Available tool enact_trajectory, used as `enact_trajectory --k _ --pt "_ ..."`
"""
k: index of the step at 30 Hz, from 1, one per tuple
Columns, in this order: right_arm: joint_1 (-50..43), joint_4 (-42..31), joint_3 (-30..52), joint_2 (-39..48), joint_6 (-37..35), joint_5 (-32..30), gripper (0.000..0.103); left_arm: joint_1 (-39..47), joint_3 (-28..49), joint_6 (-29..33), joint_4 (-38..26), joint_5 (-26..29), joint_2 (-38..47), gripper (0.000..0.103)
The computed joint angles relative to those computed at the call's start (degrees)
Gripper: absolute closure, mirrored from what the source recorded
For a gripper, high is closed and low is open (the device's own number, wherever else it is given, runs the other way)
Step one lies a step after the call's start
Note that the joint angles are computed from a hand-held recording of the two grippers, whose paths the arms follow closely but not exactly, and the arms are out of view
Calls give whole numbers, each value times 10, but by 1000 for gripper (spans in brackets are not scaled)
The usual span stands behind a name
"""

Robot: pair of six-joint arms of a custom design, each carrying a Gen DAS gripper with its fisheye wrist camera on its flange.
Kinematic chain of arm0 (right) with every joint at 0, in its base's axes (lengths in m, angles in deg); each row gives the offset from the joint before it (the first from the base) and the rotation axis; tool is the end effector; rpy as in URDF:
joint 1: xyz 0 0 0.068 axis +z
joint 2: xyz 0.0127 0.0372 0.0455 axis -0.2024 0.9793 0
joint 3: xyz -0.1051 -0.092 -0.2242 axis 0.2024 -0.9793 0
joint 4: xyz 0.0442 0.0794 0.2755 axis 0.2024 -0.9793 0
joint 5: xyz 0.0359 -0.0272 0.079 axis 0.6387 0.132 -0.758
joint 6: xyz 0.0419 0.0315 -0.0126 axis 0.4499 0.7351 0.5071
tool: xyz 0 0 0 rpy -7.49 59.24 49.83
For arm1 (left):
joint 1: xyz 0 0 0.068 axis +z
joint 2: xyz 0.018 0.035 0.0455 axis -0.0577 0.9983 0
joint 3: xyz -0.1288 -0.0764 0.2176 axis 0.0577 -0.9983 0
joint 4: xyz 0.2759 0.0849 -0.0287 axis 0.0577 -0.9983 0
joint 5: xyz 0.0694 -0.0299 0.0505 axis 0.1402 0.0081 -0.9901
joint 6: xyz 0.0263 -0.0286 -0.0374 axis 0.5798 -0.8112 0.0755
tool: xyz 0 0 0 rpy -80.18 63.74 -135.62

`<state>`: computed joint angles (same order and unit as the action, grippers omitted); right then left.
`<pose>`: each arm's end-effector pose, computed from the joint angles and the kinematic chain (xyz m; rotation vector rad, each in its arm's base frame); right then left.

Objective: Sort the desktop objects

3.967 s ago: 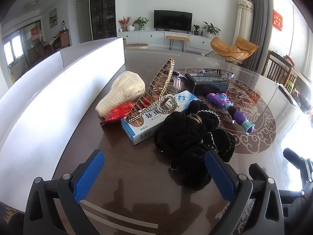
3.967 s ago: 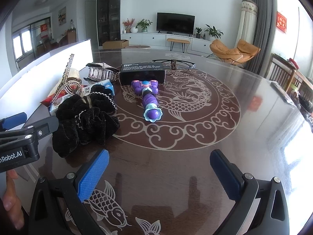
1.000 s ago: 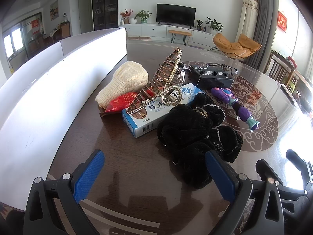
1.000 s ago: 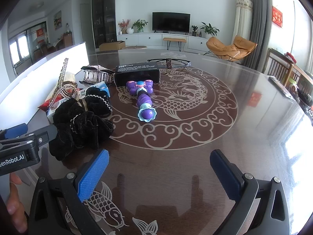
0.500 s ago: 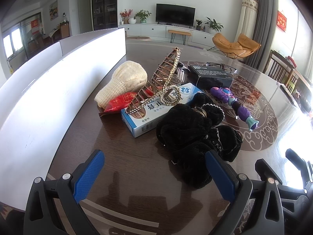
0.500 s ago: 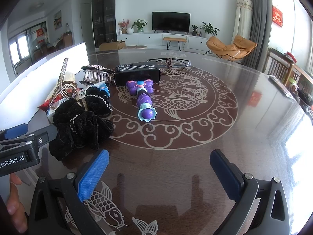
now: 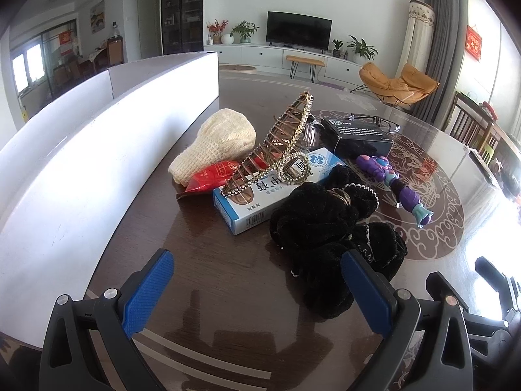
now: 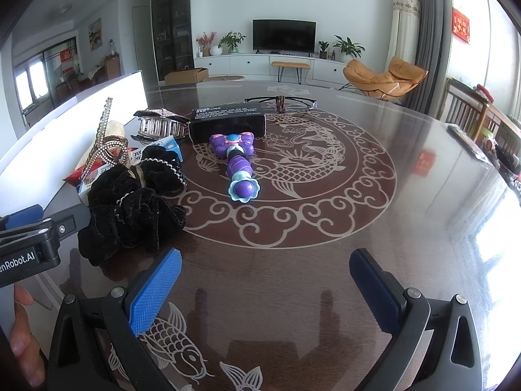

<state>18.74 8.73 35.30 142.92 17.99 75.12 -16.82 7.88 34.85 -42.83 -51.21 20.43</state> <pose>0.2527 0.1239 0.1384 0.4497 2.2938 -0.2214 0.3033 -0.0769 0.1945 0.3772 2.3721 -0.2244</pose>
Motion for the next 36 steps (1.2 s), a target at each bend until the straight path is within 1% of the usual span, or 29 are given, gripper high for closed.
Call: enact_trajectory --k 2,4,6,8,10,11,14,15,17,21,27,28,30,33,36 --pt "-2 3 -1 1 2 -4 0 5 4 -8 2 1 4 0" --pt "-14 29 -15 -10 -8 -32 0 23 9 -15 -4 18 7 0" --pt "-42 56 -18 -19 -42 -78 0 35 15 -25 -8 30 13 0" --pt "-78 68 7 -7 -88 -108 0 40 19 -32 -11 33 18 0" --pt "-111 44 66 32 -136 -116 0 41 18 -34 -10 30 18 0" --pt "-129 28 100 57 -164 -131 0 41 17 -34 -8 27 15 0" --pt "-179 -44 206 146 -230 -205 0 42 12 -35 -3 22 7 0" --pt "-191 -66 232 170 -245 -231 0 43 12 -37 -3 23 6 0" --pt "-203 -87 263 206 -270 -262 0 46 14 -38 -6 27 9 0" --pt "-199 -87 290 242 -299 -268 0 44 18 -37 -10 22 15 0" --pt "-207 -79 312 275 -280 -283 0 47 18 -37 -10 20 17 0" --pt "-205 -75 312 277 -279 -277 0 47 19 -38 -11 19 18 0" --pt "-202 -86 317 276 -275 -279 0 49 21 -39 -14 18 21 0" --pt "-187 -85 300 262 -276 -279 0 58 28 -39 -27 34 24 0" --pt "-162 -76 270 240 -272 -277 0 70 36 -22 -50 75 24 0"
